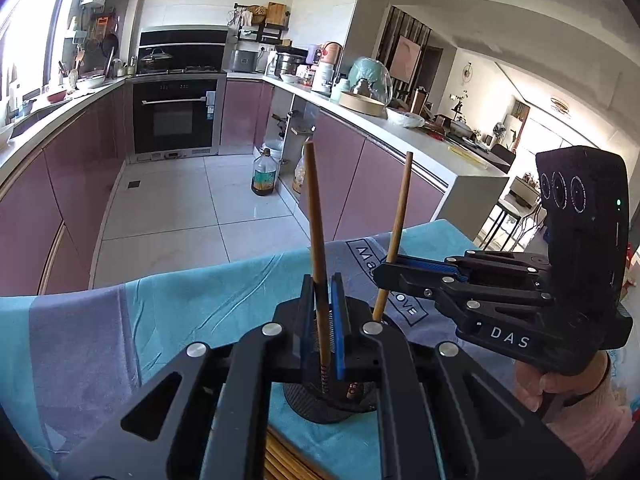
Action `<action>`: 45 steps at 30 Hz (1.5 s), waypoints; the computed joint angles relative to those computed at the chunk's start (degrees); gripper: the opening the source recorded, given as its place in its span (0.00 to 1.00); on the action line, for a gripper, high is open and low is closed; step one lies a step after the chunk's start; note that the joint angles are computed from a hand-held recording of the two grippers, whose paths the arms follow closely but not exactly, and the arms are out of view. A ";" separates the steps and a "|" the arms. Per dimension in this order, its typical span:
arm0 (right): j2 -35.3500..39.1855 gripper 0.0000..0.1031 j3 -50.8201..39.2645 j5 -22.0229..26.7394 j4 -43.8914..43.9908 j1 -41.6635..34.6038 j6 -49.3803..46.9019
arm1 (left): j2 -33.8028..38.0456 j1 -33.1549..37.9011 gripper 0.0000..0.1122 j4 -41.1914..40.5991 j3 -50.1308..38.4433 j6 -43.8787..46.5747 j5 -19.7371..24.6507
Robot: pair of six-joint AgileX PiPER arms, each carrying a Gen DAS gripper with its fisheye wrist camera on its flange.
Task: Organize utensils
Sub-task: 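Lift the chopstick upright with the left gripper over the mesh cup, then open the left gripper to drop the chopstick into the cup, then lower the left gripper onto another chopstick and close on it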
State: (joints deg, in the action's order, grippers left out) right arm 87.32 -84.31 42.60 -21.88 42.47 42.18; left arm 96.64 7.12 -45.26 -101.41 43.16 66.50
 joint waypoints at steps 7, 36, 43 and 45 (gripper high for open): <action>0.92 0.10 -1.53 0.30 -1.50 -0.07 1.93 | -0.44 0.13 0.17 0.11 2.78 1.00 -3.24; -0.99 0.39 13.32 -2.59 -7.30 17.90 13.28 | -16.84 25.80 0.59 -6.21 39.32 30.17 -5.30; 1.85 0.32 13.16 -3.26 -4.27 17.81 14.13 | -16.26 25.26 0.57 -3.52 44.57 32.52 -7.81; 2.16 0.30 13.38 -3.38 -4.05 17.80 15.03 | -16.15 24.80 0.56 -2.82 45.68 32.47 -8.56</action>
State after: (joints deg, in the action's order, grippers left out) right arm 89.48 -70.93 39.22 -25.93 60.27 57.21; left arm 80.49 31.92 -48.09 -55.73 75.62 57.95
